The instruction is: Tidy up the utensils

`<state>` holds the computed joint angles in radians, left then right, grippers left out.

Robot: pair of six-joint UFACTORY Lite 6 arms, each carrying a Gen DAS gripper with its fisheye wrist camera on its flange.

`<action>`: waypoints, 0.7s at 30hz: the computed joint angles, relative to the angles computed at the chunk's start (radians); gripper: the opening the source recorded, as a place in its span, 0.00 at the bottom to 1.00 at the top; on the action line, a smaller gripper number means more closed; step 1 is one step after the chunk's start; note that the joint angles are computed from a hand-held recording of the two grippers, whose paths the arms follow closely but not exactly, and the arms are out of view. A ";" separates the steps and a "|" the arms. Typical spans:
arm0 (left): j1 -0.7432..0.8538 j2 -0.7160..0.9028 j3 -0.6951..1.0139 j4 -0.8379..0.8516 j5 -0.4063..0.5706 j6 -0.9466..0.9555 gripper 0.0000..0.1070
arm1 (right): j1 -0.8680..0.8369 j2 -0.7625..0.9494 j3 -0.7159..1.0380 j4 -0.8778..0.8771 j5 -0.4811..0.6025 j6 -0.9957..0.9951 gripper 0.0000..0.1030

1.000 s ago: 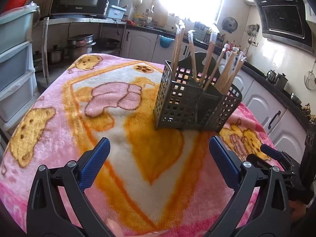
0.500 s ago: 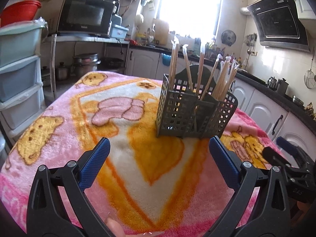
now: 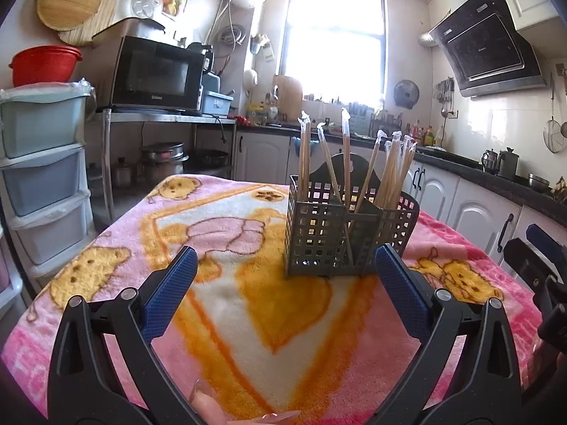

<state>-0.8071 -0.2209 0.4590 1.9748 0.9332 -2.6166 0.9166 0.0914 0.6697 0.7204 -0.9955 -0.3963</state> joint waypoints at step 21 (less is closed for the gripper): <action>-0.015 -0.018 -0.029 0.012 0.033 -0.025 0.87 | 0.025 0.011 0.009 0.024 -0.006 -0.006 0.94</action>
